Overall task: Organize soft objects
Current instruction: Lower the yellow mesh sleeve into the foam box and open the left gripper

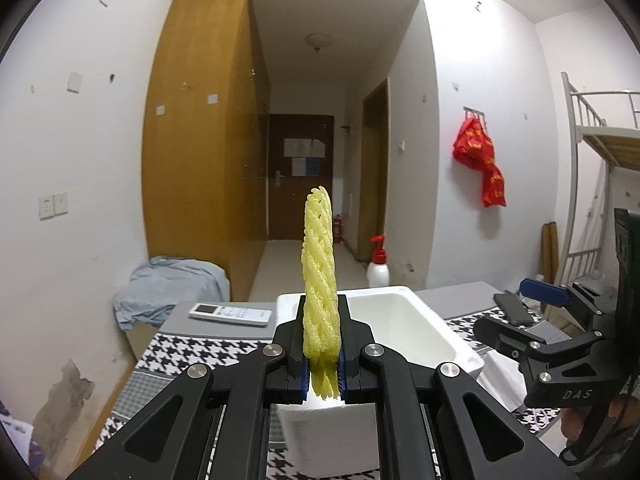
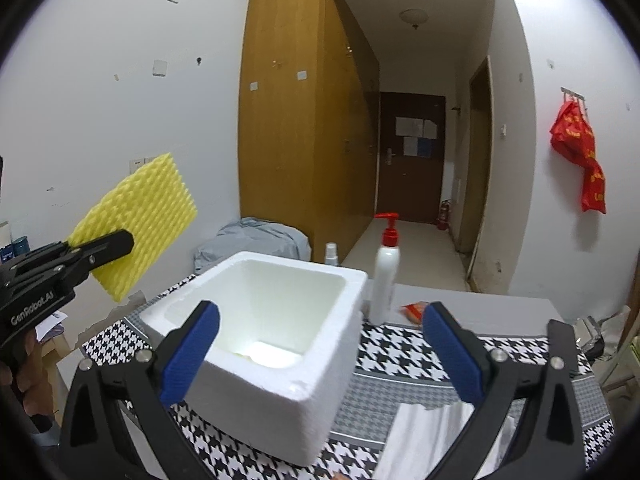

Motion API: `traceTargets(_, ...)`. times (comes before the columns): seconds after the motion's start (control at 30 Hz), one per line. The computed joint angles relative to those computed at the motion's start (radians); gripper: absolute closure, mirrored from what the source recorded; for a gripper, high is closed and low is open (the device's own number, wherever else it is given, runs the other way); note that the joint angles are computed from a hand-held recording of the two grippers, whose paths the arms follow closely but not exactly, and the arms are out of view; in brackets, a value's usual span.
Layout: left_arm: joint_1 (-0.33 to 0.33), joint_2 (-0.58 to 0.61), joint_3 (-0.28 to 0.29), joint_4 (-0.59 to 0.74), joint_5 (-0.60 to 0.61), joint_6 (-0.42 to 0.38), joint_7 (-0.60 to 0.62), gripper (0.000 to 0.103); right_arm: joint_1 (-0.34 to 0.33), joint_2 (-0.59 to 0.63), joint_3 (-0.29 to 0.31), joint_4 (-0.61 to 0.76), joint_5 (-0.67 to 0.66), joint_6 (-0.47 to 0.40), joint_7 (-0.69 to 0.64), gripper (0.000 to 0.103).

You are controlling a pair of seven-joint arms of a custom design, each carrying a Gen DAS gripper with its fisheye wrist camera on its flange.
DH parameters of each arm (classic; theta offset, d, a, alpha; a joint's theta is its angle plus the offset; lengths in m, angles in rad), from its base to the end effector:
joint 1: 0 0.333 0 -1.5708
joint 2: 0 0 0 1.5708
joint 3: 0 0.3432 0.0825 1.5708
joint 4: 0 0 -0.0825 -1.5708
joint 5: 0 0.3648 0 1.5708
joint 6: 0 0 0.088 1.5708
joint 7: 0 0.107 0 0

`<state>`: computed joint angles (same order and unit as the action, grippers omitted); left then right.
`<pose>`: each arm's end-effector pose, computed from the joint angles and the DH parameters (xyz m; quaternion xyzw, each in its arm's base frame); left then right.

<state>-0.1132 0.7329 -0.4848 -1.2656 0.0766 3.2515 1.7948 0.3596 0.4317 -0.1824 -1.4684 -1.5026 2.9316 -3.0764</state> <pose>0.7132 -0.3074 0.5450 -0.3854 0.6865 -0.5462 0.2862 0.6785 0.2136 0.5337 -0.5610 0.5821 -0.4302 0.4017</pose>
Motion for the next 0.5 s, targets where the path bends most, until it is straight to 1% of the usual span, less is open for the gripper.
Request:
traceTargets(0.07, 0.023, 0.024, -0.055, 0.030, 0.012, -0.036, 0.026, 0.093, 0.005, -0.017, -0.006, -0.024, -0.019, -0.018, 0.025, 0.000)
traceTargets(0.17, 0.014, 0.047, -0.069, 0.071, -0.002, -0.075, 0.063, 0.093, -0.001, -0.041, 0.001, -0.059, -0.048, -0.047, 0.063, 0.000)
traceTargets(0.23, 0.020, 0.065, -0.101, 0.096, -0.016, -0.106, 0.105, 0.093, -0.012, -0.054, 0.012, -0.077, -0.061, -0.064, 0.081, 0.000)
traceTargets(0.27, 0.016, 0.075, -0.107, 0.116, -0.024, -0.129, 0.123, 0.093, -0.017, -0.059, 0.018, -0.085, -0.068, -0.070, 0.089, 0.000)
traceTargets(0.43, -0.015, 0.108, -0.102, 0.195, -0.076, -0.209, 0.186, 0.093, -0.040, -0.082, 0.046, -0.122, -0.092, -0.101, 0.122, 0.000)
traceTargets(0.5, -0.031, 0.121, -0.090, 0.231, -0.096, -0.248, 0.205, 0.092, -0.049, -0.088, 0.054, -0.131, -0.092, -0.111, 0.126, 0.000)
